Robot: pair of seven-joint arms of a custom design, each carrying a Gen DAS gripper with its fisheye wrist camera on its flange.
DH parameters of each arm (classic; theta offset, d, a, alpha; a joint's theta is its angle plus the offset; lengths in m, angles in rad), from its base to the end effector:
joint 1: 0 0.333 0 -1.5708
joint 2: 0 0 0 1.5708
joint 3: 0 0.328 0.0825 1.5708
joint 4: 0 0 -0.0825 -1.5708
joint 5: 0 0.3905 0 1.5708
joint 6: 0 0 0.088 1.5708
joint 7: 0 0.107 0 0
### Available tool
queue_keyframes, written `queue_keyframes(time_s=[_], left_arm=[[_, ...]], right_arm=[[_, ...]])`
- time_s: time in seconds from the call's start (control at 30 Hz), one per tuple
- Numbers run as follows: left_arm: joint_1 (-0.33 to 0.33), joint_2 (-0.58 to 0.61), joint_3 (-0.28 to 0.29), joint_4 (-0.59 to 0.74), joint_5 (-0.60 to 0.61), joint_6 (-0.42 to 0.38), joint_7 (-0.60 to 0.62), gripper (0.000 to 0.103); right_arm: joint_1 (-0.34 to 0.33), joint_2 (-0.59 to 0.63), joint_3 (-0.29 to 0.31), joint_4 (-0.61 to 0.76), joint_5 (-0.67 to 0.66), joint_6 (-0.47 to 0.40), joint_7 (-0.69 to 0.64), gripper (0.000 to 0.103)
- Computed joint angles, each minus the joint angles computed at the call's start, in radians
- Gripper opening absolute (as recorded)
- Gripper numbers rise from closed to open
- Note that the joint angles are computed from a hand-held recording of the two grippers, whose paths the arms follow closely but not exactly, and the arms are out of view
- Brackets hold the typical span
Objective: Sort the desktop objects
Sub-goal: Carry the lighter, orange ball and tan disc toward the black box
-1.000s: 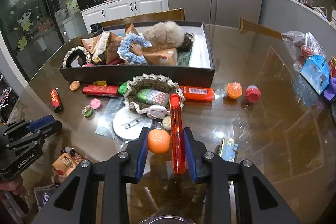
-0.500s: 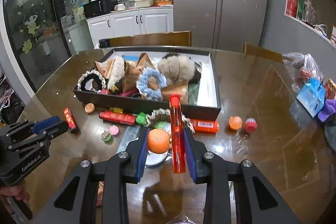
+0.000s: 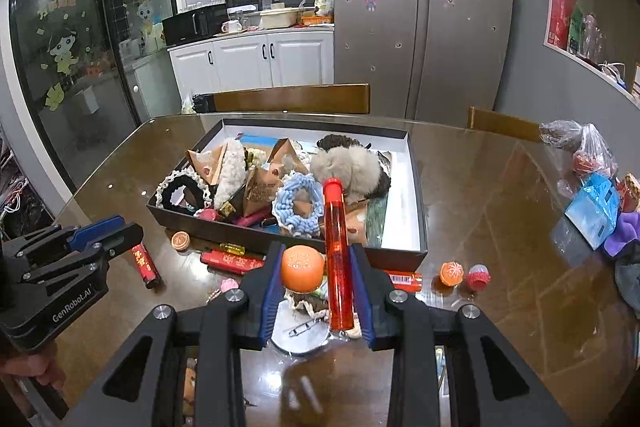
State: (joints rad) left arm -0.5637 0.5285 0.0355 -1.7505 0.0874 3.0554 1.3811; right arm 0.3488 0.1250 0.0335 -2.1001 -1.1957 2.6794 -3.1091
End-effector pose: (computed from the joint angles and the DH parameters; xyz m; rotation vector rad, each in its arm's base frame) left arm 0.6201 -0.3746 0.3685 -1.4059 2.2028 -0.9399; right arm 0.5432 0.2491 0.4030 -1.5400 1.9493 -0.8418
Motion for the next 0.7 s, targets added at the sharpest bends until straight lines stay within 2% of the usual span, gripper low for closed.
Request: queue_keyframes(time_s=[0.13, 0.23, 0.47, 0.7], left_arm=[[0.007, 0.028, -0.007, 0.041, 0.0, -0.021, 0.004, 0.024], [0.029, 0.06, -0.038, 0.093, -0.009, -0.043, 0.026, 0.024], [0.056, 0.174, -0.089, 0.286, -0.026, -0.125, 0.067, 0.024], [0.06, 0.298, -0.115, 0.506, -0.034, -0.213, 0.105, 0.024]], right_arm=[[-0.002, 0.018, -0.004, 0.019, 0.003, 0.007, -0.008, 0.032], [-0.002, 0.037, -0.01, 0.037, 0.019, 0.012, -0.026, 0.032], [-0.001, 0.076, -0.031, 0.078, 0.066, 0.022, -0.082, 0.032], [-0.011, 0.109, -0.057, 0.125, 0.097, 0.025, -0.13, 0.032]])
